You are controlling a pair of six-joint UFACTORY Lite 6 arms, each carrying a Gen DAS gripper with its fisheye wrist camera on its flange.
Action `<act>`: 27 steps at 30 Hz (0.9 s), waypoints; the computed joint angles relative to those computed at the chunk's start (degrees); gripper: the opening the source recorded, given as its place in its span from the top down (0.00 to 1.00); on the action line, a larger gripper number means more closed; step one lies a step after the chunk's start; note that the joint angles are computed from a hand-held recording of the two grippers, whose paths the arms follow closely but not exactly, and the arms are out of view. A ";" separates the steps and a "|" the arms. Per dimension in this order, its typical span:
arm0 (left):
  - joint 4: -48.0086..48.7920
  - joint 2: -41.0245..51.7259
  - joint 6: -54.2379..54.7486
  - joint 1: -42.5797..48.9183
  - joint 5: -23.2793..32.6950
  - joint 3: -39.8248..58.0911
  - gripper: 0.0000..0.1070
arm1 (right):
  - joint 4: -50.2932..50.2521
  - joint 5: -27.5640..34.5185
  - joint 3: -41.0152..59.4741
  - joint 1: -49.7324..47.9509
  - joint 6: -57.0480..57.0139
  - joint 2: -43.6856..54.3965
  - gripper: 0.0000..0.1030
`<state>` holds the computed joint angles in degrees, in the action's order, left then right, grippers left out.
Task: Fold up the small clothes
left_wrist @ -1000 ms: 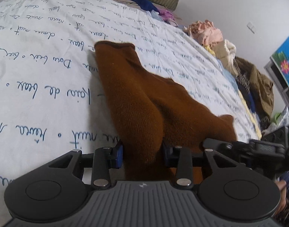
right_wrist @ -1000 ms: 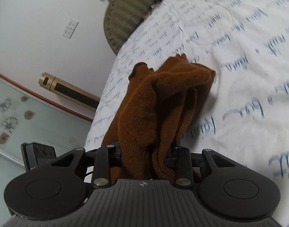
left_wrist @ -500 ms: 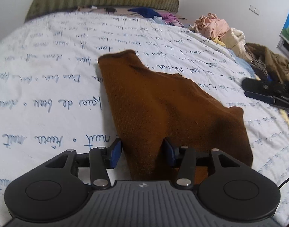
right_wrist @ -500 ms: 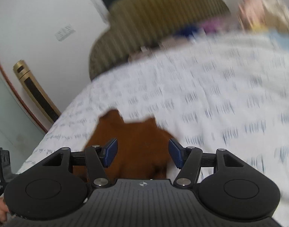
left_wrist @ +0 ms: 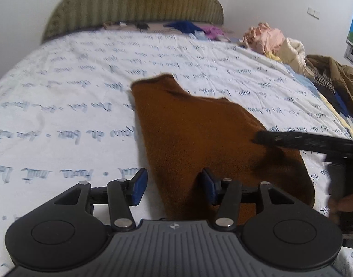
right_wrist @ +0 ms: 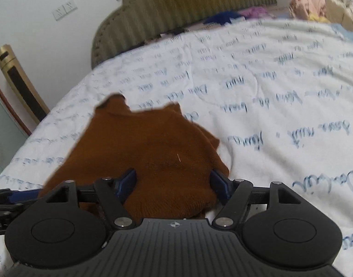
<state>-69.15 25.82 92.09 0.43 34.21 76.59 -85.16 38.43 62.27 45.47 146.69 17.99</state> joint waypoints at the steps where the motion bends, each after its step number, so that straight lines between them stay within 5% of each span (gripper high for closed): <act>1: -5.72 -3.01 5.93 1.01 -1.32 -4.21 0.54 | 0.33 2.41 -0.35 1.72 0.38 -1.08 0.34; 4: -18.88 -10.48 21.99 2.82 -3.03 -14.80 0.54 | 4.39 11.63 0.76 9.44 -3.97 -2.86 0.33; 7: -22.04 -13.20 26.44 3.52 -4.05 -19.83 0.54 | 8.92 17.74 4.15 16.34 -7.11 -0.67 0.32; 13: -28.92 -17.45 31.68 6.81 0.12 -27.37 0.28 | 14.26 25.92 12.64 24.08 -8.44 8.14 0.27; 27: -41.02 -19.93 41.48 7.06 1.34 -34.06 0.29 | 17.41 28.66 17.85 26.28 -8.99 13.37 0.23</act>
<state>-110.17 5.89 133.57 7.49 35.54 42.53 -67.75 67.10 80.12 71.75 137.70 31.36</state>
